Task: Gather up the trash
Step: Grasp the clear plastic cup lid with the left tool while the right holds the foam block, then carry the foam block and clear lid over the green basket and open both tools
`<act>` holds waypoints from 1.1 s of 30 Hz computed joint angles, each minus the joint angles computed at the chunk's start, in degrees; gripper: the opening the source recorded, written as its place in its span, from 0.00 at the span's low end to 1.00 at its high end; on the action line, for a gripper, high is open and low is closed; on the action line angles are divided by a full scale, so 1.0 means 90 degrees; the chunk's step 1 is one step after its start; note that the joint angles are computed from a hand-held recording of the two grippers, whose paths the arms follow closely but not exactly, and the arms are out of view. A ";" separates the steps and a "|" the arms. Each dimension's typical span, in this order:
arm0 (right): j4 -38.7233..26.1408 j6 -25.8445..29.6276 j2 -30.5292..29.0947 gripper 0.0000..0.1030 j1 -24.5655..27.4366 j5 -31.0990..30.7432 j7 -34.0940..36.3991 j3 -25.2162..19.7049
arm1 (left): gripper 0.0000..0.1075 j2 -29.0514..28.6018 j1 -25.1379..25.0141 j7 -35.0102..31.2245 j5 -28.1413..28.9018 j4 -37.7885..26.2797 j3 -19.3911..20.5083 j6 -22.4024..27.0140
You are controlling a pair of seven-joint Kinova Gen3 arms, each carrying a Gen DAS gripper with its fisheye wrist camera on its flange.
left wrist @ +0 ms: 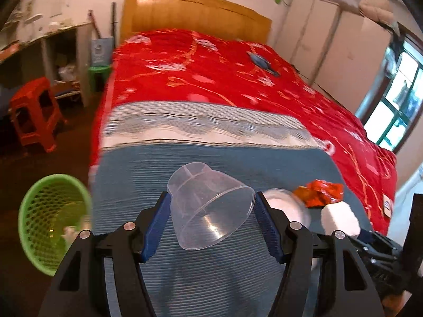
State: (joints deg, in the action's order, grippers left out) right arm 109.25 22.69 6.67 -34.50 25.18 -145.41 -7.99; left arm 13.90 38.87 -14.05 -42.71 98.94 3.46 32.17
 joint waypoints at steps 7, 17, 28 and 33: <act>-0.0887 0.0284 0.0567 0.65 -0.0374 -0.0277 0.0543 -0.0154 | 0.58 -0.0829 -0.0588 0.0674 -0.0281 0.1152 -0.0090 0.0111; -0.2099 0.0633 0.1403 0.65 -0.0960 -0.0953 0.1501 -0.0094 | 0.58 -0.1226 -0.2138 0.0291 0.0200 0.2165 -0.0023 -0.0173; -0.3171 0.1146 0.2124 0.65 -0.1401 -0.1416 0.2213 -0.0016 | 0.62 -0.1013 -0.3092 -0.0857 0.1177 0.2644 -0.0228 -0.0991; -0.3597 0.1304 0.2427 0.65 -0.1502 -0.1590 0.2459 -0.0016 | 0.67 -0.1129 -0.3242 -0.0938 0.1203 0.2935 -0.0410 -0.1391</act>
